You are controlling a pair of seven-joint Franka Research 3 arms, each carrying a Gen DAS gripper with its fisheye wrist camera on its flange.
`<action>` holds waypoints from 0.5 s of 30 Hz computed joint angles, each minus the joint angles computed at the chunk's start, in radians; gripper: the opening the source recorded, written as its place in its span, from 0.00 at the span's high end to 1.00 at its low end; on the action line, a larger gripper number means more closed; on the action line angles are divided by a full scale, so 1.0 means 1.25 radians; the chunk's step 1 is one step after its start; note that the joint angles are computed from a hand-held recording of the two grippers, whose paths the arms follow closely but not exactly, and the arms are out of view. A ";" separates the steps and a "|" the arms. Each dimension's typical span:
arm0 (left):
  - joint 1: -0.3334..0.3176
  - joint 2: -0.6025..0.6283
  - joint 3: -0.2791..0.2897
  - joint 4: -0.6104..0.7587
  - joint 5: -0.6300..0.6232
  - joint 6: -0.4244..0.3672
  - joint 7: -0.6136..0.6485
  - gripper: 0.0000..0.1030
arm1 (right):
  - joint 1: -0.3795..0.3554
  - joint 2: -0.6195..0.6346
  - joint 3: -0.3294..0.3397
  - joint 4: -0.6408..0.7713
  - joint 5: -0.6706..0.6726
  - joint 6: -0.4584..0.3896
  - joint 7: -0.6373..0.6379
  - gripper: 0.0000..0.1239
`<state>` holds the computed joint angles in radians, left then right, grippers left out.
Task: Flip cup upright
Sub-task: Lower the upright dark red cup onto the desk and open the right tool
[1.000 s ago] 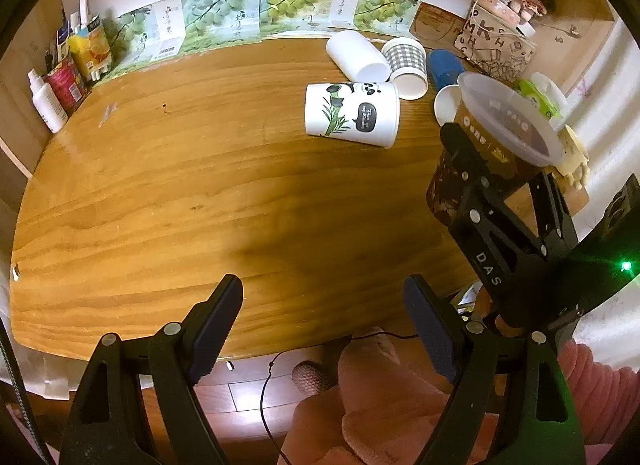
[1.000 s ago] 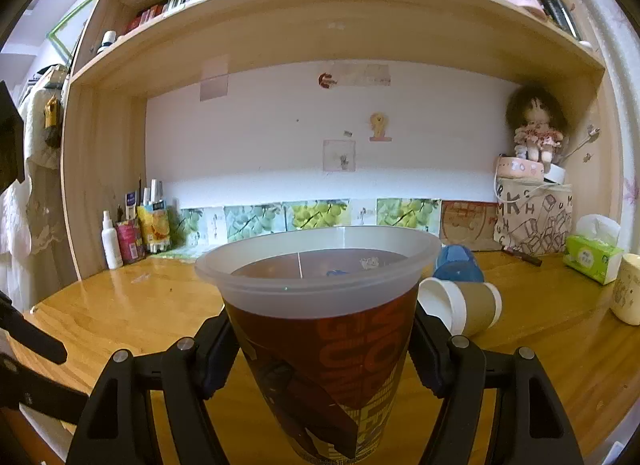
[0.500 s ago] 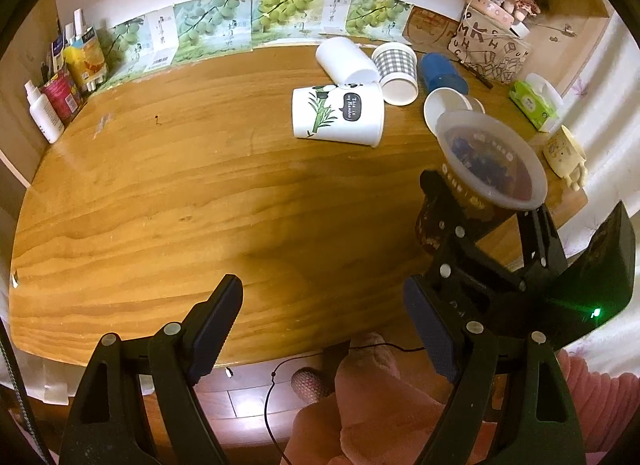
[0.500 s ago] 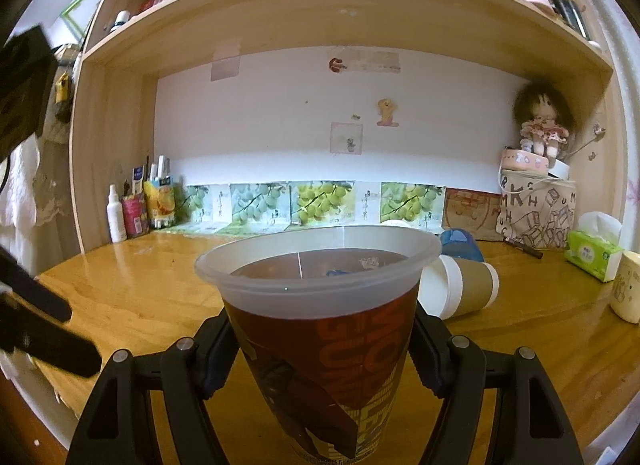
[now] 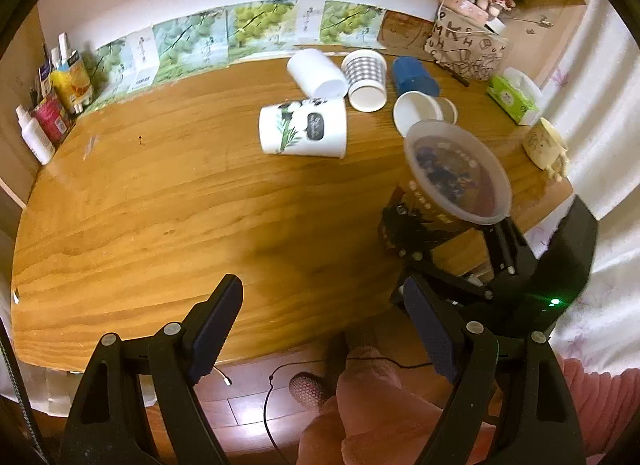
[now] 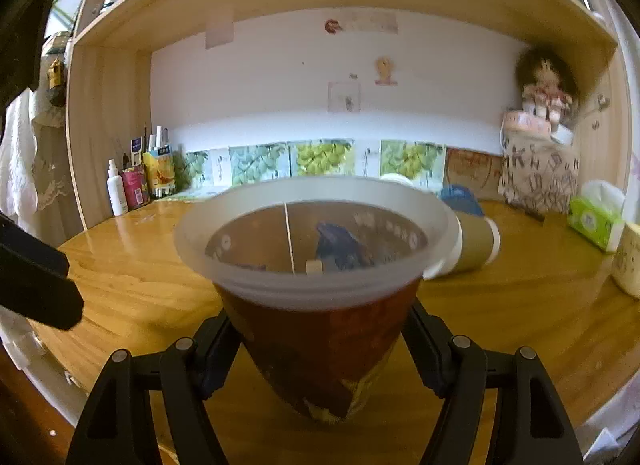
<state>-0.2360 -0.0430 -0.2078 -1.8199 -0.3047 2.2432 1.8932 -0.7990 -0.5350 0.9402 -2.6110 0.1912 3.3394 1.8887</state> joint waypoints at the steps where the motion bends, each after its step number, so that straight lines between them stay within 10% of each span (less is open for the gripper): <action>1: -0.001 -0.004 -0.001 0.000 0.001 0.001 -0.001 0.17 | 0.020 0.004 -0.019 0.001 -0.001 -0.017 -0.003 0.40; 8: -0.007 -0.027 -0.001 -0.011 0.005 0.017 -0.027 0.17 | 0.196 0.021 -0.194 -0.005 -0.071 -0.133 -0.029 0.37; 15: -0.016 -0.036 -0.006 -0.009 0.063 0.028 -0.130 0.17 | 0.484 -0.045 -0.486 -0.031 -0.065 -0.347 -0.119 0.34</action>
